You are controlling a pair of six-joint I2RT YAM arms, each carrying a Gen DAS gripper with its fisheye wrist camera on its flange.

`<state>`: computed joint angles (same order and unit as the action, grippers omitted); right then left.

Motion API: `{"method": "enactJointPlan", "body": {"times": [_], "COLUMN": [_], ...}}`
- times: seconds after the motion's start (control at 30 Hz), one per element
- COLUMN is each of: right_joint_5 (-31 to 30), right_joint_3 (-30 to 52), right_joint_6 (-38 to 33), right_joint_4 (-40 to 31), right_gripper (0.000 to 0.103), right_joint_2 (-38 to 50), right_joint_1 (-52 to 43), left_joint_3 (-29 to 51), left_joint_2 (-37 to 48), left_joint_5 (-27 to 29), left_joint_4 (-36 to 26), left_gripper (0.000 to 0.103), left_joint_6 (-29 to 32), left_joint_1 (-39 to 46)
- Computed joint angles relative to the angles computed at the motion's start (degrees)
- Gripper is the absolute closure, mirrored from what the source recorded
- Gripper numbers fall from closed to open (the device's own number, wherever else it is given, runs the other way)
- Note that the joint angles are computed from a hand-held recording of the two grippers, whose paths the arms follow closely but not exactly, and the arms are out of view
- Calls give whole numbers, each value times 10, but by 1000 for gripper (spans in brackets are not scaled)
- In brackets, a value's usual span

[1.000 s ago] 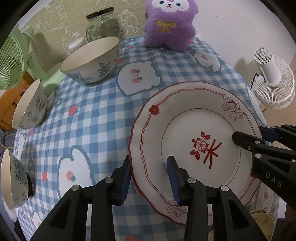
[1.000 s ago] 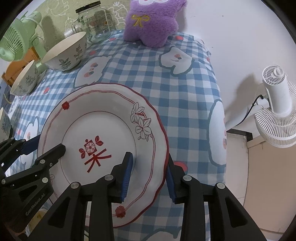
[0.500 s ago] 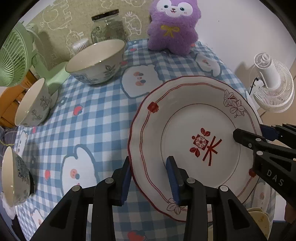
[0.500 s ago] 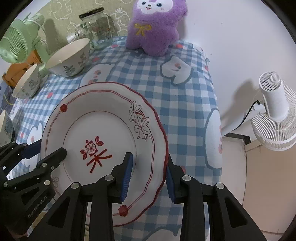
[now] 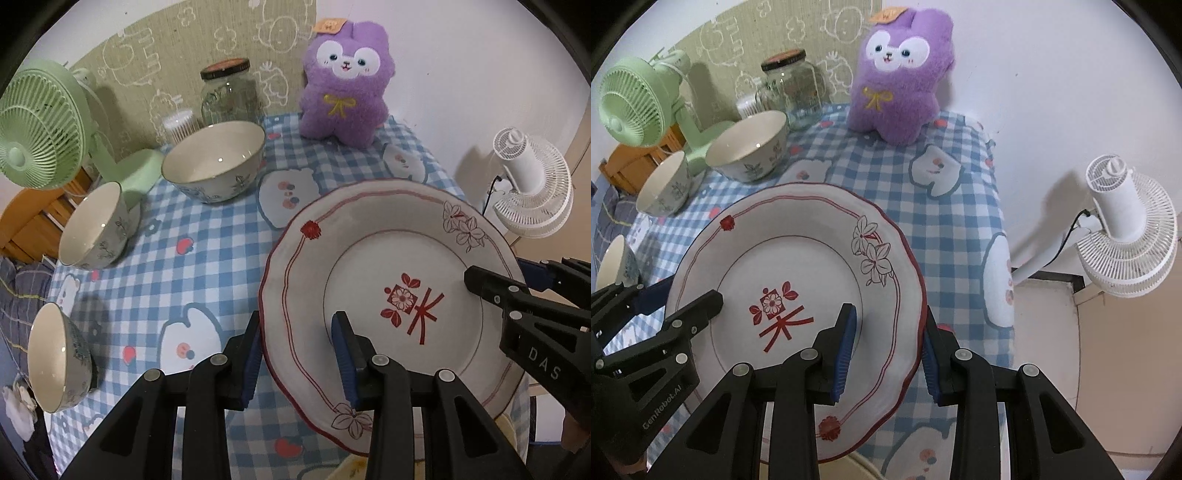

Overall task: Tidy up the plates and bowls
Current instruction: 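Carry the white plate over the stacked yellow-flowered plates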

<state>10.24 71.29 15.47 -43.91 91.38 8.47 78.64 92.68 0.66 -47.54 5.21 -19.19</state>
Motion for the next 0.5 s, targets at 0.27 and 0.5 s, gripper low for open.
{"method": "enactJointPlan", "body": {"times": [0.27, 0.5], "right_joint_5": [29, 57], "right_joint_3": [-21, -51], "right_joint_6": [51, 113], "right_joint_4": [-31, -52], "right_gripper": [67, 67], "right_joint_2": [-53, -90], "right_joint_1": [39, 86], "left_joint_3": [-21, -59], "left_joint_2": [-49, -97], "left_joint_5": [18, 36], "left_joint_4": [-22, -37], "left_gripper": [67, 67], "left_joint_6": [21, 47], "left_joint_1": [13, 30]}}
